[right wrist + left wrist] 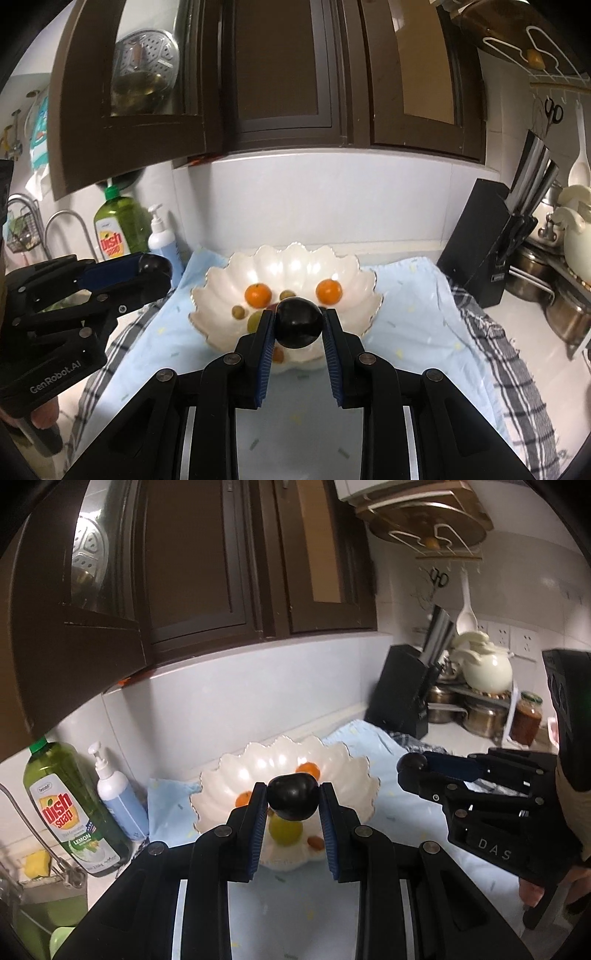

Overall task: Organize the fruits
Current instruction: 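Lift and carry both dark plums over the white bowl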

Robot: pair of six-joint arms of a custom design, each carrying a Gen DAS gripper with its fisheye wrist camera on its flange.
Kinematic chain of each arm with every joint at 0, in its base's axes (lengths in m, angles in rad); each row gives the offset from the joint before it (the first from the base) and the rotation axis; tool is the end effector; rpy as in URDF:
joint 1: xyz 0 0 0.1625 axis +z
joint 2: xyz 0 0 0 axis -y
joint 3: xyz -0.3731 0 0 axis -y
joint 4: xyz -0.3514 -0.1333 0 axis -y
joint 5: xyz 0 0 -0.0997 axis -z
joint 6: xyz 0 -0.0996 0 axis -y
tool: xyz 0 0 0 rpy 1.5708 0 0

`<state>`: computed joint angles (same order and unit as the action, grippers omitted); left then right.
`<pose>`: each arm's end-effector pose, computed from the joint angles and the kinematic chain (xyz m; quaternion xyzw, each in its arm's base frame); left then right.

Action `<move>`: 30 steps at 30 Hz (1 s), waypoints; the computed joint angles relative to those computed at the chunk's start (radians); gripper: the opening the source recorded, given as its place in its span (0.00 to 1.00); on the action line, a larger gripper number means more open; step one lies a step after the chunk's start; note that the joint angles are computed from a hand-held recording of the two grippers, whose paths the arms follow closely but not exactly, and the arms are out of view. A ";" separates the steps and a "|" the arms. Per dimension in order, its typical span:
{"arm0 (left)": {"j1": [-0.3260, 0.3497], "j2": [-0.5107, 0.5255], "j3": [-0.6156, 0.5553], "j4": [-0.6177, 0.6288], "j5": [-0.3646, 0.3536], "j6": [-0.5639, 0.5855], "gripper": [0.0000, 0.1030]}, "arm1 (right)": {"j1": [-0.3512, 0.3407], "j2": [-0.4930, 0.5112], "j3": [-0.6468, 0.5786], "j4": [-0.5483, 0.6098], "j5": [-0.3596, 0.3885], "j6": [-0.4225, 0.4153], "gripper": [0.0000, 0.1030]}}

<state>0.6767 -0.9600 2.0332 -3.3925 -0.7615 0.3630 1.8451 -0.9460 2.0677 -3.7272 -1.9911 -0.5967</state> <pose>-0.2624 -0.4742 0.1768 0.3867 0.7767 -0.4204 0.2654 0.2246 -0.4561 0.1878 0.2650 -0.8142 0.4483 0.2566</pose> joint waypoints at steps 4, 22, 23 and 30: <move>0.008 0.031 -0.049 -0.015 0.010 0.027 0.28 | -0.005 0.011 -0.039 0.013 -0.002 -0.013 0.27; 0.067 0.184 -0.308 0.055 0.003 0.049 0.28 | -0.050 0.063 -0.222 0.135 -0.011 -0.026 0.27; 0.070 0.188 -0.317 0.063 0.002 0.046 0.28 | -0.057 0.066 -0.234 0.152 -0.007 -0.023 0.27; 0.109 0.234 -0.395 0.165 -0.012 -0.002 0.28 | -0.080 0.093 -0.315 0.258 -0.026 -0.023 0.27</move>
<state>0.7855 -0.7260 1.6377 -3.2271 -0.7733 0.3608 1.7655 -0.8526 1.7524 -3.4697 -2.0176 -0.6198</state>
